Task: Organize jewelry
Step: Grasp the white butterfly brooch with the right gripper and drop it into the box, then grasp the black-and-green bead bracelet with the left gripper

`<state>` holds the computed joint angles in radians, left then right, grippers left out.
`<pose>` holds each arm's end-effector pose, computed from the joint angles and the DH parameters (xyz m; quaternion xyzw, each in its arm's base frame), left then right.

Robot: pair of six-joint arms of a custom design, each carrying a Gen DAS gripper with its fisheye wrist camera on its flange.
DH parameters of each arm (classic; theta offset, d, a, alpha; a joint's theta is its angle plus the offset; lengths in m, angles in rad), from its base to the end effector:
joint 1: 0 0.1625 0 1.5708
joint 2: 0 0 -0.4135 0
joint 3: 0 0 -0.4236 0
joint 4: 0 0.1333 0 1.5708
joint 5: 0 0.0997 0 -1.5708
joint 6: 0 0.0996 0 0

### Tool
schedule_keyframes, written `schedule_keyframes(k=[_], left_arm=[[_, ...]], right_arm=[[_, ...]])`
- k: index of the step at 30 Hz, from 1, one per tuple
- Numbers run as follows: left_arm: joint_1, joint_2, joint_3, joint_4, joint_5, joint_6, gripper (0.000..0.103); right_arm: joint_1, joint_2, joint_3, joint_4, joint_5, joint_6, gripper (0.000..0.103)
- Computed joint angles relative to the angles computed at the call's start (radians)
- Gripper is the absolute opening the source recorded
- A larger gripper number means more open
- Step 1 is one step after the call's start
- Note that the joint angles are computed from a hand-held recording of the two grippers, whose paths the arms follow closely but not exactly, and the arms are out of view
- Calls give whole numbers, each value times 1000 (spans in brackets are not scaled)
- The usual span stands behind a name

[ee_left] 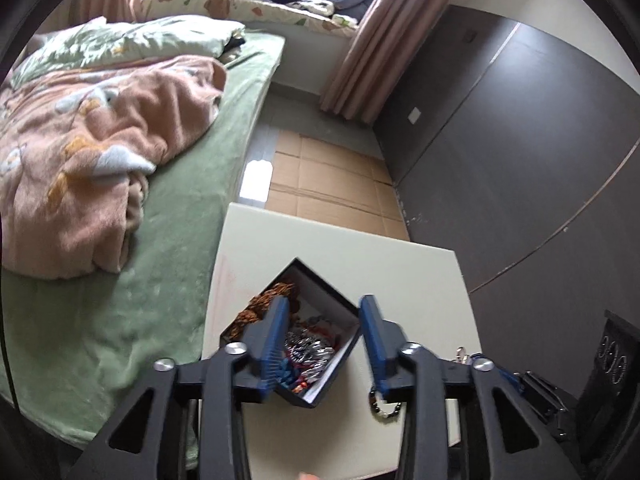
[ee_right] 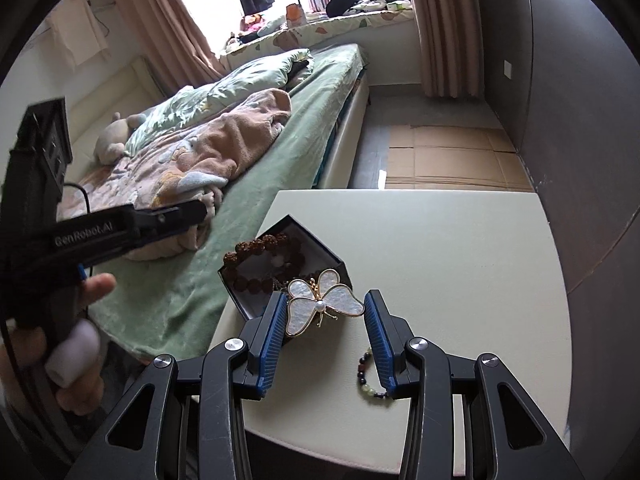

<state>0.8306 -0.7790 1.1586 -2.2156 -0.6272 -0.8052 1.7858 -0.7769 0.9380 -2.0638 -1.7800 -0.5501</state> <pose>-0.3811 -0.7344 0.2658 -0.0887 0.8805 -0.3988 0.2404 0.2890 -0.7956 0.3248 0.3501 -0.9164 0.1448 0.1289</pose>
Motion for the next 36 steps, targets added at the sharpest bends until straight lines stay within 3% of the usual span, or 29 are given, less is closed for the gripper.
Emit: schedule_keyframes(k=[1,9,15,18,19,21,25,29,32,36], left_arm=[[5,-17,30,-11,-4,-18,64],[12,-132,211,-74,27,-90,64],[6,-196,308,-101,68,-137,64],[2,-200,326,-112,79,-108,64],[0,-199,333,-126,85,-90,64],[-5,-196,339,-136,95,-65,66],[-13,-183,343,-199,100,12,99],[-22,-152,335,-318,100,104,103],[-25,-123,311,-370,82,162,103],[-35,-82,272,-389,75,220,103]], right_arm=[[1,7,-3,2,1,6,41],[9,82,-59,43,31,57,41],[25,136,-80,9,30,86,41],[25,149,-79,-13,43,115,42],[21,152,-79,-8,61,119,45],[16,137,-51,-19,68,117,64],[-12,62,60,-90,87,126,73],[-48,15,95,-112,75,188,80],[-67,-20,122,-149,70,211,103],[-93,-64,154,-201,78,245,103]])
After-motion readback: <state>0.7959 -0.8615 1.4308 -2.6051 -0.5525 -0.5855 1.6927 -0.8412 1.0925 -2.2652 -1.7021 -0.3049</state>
